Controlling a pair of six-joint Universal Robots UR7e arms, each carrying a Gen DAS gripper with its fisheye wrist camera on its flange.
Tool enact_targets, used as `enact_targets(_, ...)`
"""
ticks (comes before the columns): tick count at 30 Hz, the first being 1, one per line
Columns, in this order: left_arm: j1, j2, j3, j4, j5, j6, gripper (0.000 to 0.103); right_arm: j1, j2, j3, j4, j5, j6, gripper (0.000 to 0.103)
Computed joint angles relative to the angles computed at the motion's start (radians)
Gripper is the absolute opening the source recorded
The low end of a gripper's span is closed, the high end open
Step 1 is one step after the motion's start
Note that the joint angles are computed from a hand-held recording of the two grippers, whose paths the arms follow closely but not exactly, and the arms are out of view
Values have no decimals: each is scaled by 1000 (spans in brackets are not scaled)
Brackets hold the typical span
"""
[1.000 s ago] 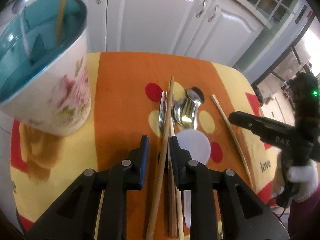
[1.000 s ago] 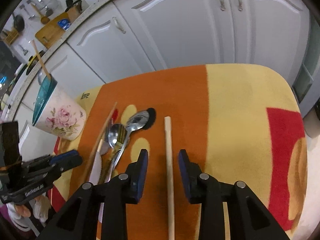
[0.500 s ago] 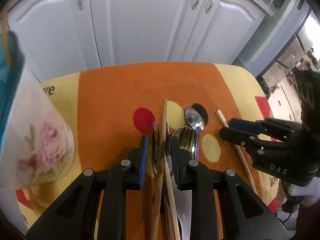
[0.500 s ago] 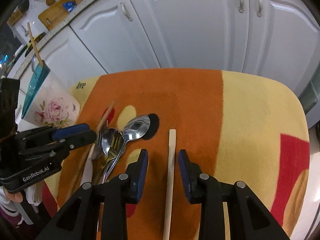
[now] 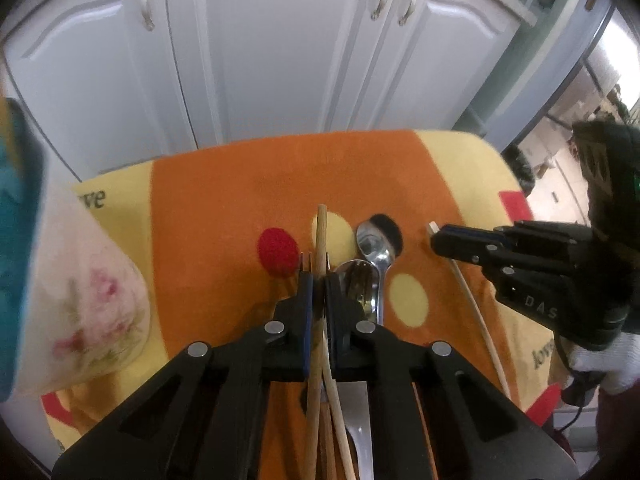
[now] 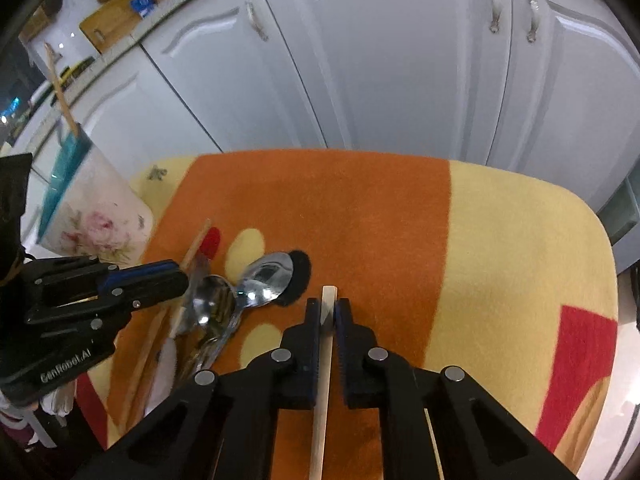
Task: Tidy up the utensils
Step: 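Grasp wooden chopsticks with the left gripper while right gripper holds its chopstick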
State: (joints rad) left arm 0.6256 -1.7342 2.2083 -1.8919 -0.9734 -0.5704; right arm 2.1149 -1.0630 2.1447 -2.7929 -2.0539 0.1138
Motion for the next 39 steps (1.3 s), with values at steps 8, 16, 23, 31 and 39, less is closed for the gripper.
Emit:
enact_targets(8, -47, -101, 4, 30, 4, -41, 4, 19, -29, 21, 8, 9, 22, 7)
enact_targets(16, -79, -175, -9, 64, -1, -83, 4, 30, -26, 1, 82, 20, 19, 7)
enact_targets(23, -99, -211, -12, 98, 13, -118, 4, 39, 50, -77, 196, -46, 9, 12)
enact_targets(31, -151, -258, -7, 142, 31, -153, 4, 56, 40, -52, 163, -79, -7, 8)
enact_targets(39, -192, -289, -7, 190, 50, -190, 4, 52, 28, -32, 154, -64, 10, 13)
